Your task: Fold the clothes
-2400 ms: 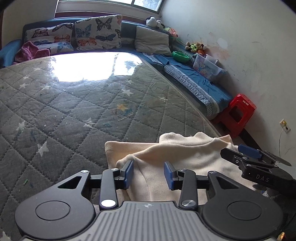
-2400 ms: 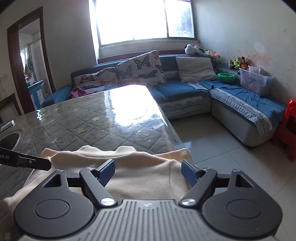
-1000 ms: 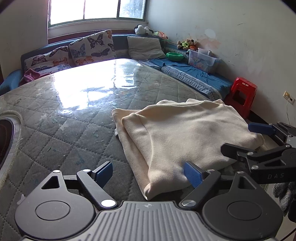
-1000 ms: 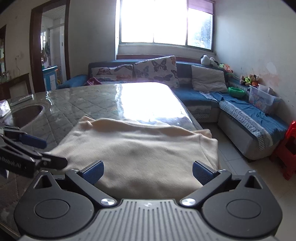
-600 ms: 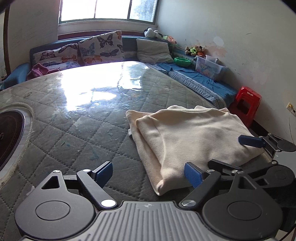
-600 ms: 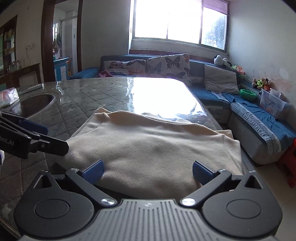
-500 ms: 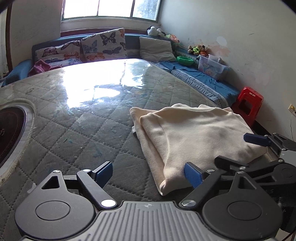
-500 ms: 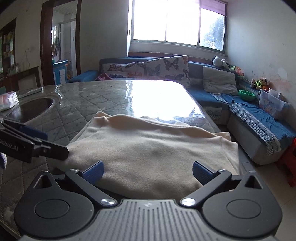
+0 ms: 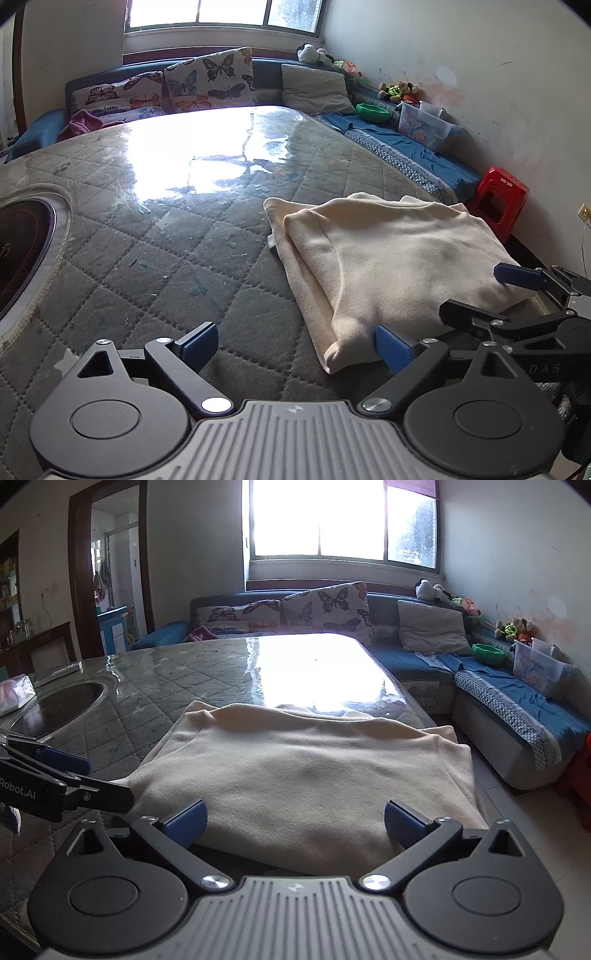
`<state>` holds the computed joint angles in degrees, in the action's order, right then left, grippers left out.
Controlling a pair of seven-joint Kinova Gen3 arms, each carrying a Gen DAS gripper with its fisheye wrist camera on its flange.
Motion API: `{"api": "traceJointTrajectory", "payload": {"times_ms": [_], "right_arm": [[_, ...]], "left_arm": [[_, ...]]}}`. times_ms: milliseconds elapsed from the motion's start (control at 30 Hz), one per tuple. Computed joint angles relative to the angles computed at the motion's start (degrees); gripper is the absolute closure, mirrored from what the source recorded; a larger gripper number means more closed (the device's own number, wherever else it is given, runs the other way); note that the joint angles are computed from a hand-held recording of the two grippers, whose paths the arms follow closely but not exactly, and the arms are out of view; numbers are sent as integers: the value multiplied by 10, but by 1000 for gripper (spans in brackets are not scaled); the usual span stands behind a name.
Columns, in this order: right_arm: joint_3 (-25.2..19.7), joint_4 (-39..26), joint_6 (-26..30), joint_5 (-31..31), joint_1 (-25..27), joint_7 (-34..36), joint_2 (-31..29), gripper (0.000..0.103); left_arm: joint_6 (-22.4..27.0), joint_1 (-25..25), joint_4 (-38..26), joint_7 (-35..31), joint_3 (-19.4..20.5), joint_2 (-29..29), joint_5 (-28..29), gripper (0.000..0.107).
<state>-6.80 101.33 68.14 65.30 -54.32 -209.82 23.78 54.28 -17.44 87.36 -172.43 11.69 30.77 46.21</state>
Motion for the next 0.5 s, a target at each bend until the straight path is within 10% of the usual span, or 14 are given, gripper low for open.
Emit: {"api": "traceJointTrajectory", "payload": {"times_ms": [500], "right_arm": [[-9,-17,55,-41,-27,-16,6,0]], "left_arm": [[3,-3,23,-19,-8,-16,-6,5]]}}
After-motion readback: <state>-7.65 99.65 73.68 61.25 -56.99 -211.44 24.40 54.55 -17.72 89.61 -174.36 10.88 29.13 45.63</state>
